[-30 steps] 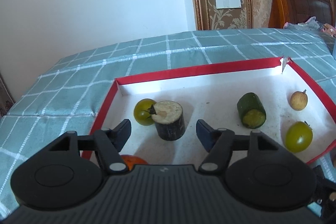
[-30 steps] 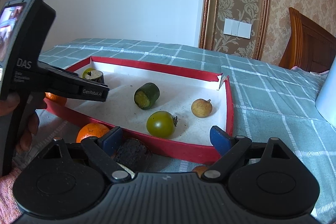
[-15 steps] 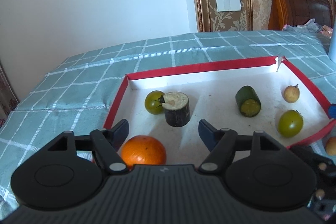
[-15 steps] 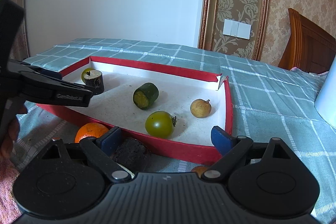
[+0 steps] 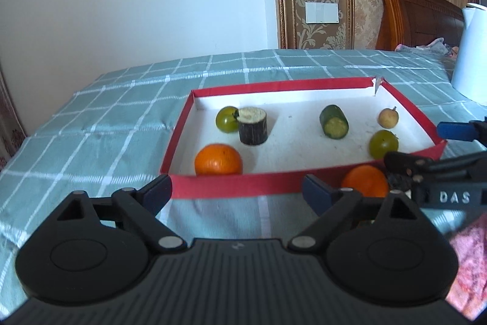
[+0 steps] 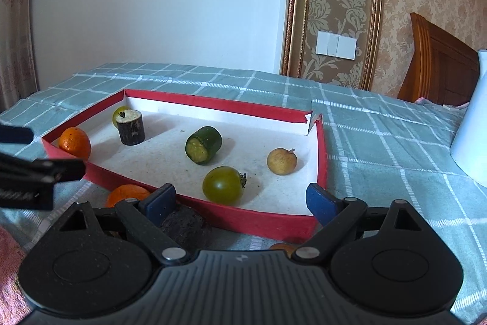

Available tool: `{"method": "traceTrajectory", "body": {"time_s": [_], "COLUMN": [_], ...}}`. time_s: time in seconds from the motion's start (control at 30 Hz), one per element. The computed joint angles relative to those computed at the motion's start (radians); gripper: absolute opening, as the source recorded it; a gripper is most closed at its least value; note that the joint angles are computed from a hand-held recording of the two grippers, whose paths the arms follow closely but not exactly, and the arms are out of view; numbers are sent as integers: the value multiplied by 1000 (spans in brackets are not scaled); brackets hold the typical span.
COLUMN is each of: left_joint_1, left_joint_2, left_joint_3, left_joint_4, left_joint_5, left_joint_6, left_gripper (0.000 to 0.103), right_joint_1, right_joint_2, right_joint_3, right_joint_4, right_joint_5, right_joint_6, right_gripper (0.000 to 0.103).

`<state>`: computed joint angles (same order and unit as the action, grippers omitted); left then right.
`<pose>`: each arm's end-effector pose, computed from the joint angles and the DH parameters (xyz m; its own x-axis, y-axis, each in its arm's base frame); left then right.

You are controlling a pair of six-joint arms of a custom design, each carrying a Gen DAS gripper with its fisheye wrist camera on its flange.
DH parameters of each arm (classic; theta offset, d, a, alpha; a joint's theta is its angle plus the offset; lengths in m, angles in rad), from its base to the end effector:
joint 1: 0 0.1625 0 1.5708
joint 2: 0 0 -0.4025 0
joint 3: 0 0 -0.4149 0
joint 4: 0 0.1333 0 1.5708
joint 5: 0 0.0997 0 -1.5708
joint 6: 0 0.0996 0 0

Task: Organize fruits
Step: 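Move the right tool toward the brown longan in front of the tray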

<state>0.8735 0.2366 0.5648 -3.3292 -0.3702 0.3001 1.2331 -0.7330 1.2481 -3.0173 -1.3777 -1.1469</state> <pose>-0.3190 -0.7330 -0.1691 -0.6231 -0.2056 -0.7546 0.5800 0.5258 -0.6222 -0.1206 -0.8035 0.2491 -0.5821 -0.4392 0.6843 -0.8092 0.3955 -0.4344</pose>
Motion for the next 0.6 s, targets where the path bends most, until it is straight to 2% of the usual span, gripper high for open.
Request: {"method": "traceTrajectory", "body": {"time_s": [0.27, 0.43, 0.53, 0.6], "left_joint_1": [2, 19, 29, 30], "left_joint_2": [-56, -118, -161, -161], "left_joint_3": [127, 235, 302, 303], "left_joint_4": [13, 108, 130, 119], "left_joint_5": [10, 14, -15, -10], "left_joint_6": [-103, -267, -355, -350], "left_gripper": [96, 101, 103, 103], "right_joint_1": [-2, -7, -13, -20], "right_joint_2": [0, -2, -11, -21], "right_joint_3": [0, 3, 4, 4], "right_joint_4": [0, -18, -13, 4], "right_joint_5": [4, 18, 29, 37], "right_joint_6": [3, 11, 39, 70], "right_gripper": [93, 93, 93, 93]}}
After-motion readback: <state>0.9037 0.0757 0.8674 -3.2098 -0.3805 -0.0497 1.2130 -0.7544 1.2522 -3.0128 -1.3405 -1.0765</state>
